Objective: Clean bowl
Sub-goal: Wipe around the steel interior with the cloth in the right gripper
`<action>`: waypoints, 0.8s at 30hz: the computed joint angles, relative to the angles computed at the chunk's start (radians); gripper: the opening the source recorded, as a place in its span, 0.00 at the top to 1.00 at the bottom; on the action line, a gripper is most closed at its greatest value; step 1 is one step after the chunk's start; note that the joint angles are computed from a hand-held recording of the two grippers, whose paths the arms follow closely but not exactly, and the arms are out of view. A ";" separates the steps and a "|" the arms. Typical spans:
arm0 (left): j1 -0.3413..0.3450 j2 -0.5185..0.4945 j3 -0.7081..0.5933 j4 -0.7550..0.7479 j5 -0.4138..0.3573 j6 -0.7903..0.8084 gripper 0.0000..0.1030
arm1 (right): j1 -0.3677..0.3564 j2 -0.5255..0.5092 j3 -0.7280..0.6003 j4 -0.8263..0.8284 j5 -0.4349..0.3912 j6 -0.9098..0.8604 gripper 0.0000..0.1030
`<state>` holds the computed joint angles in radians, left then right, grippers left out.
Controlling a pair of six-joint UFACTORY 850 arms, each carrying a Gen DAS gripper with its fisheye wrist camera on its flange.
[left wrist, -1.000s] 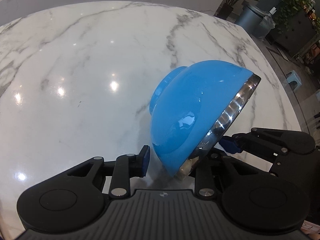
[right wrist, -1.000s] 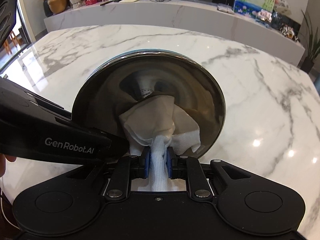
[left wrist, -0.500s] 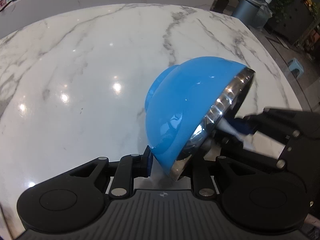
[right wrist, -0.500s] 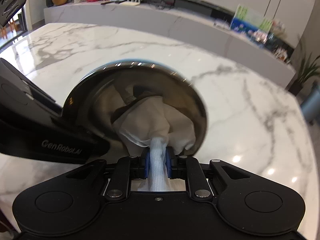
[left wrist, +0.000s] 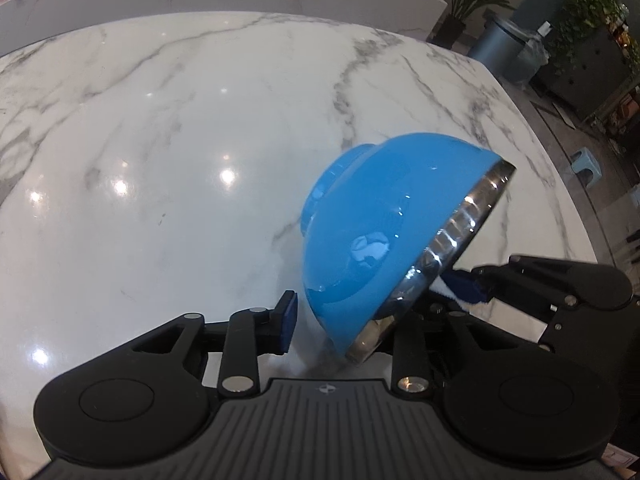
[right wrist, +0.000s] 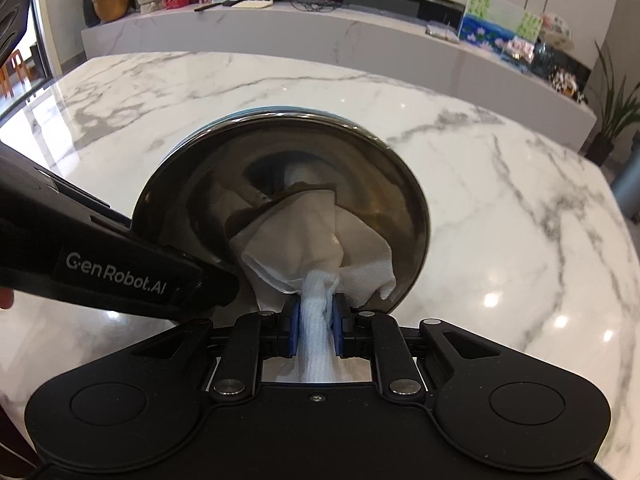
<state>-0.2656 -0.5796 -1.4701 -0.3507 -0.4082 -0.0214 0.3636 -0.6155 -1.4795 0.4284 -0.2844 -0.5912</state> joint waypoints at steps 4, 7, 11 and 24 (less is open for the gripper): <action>-0.002 -0.001 0.003 -0.008 0.027 0.000 0.70 | -0.009 -0.004 -0.008 0.079 -0.043 -0.038 0.86; -0.005 -0.010 -0.007 0.002 0.015 -0.008 0.70 | -0.014 -0.004 -0.011 0.110 -0.060 -0.048 0.86; -0.005 -0.018 -0.018 -0.009 -0.007 0.014 0.82 | -0.012 -0.001 -0.007 0.095 -0.055 -0.043 0.86; -0.015 -0.022 -0.037 0.121 -0.043 -0.053 0.85 | 0.002 0.018 0.025 -0.049 0.054 0.046 0.87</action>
